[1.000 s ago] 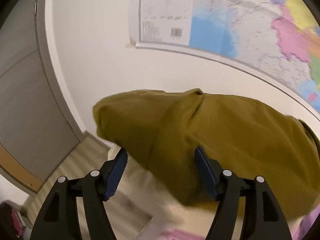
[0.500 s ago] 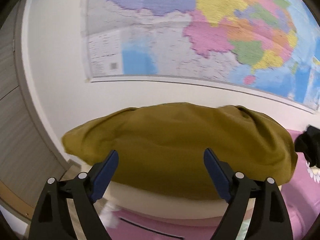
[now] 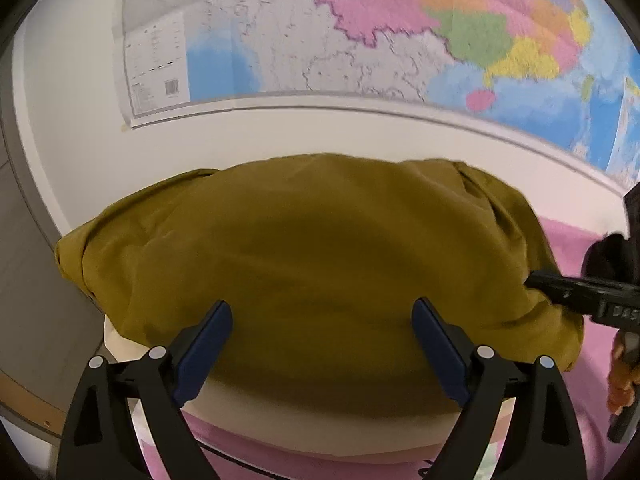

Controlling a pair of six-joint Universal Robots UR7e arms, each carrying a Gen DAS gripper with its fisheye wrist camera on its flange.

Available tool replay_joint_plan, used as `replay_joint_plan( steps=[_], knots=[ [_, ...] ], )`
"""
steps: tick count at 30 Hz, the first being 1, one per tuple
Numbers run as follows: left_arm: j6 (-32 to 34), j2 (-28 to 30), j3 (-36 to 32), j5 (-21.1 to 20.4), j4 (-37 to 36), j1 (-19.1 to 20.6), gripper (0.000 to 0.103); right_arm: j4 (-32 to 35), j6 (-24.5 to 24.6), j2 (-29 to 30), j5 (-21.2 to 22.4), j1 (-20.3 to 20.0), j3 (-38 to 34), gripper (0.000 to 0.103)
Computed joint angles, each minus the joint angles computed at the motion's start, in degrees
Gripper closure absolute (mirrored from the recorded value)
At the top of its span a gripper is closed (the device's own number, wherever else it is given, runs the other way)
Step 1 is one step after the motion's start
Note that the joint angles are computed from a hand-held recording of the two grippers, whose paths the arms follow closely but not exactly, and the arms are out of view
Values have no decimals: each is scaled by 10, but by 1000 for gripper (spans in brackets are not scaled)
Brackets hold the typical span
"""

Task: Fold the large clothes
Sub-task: 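Lower the olive jacket onto the cream folded clothes with both grippers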

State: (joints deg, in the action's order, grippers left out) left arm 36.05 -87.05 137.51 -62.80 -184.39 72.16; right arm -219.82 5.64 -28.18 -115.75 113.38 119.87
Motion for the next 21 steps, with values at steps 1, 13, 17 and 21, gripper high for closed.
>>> replay_joint_plan(
  steps=[1, 13, 17, 21],
  knots=[
    [0, 0, 4, 4, -8, -2, 15, -4, -4, 0, -10, 7, 1, 76],
    [-28, -39, 53, -23, -9, -11, 7, -61, -102, 51, -103, 97, -9, 68],
    [-21, -8, 68, 4, -61, -18, 7, -69, -102, 69, -119, 95, -21, 66],
    [-50, -32, 82, 10, -52, -29, 7, -97, -105, 75, -130, 114, -22, 51]
  ],
)
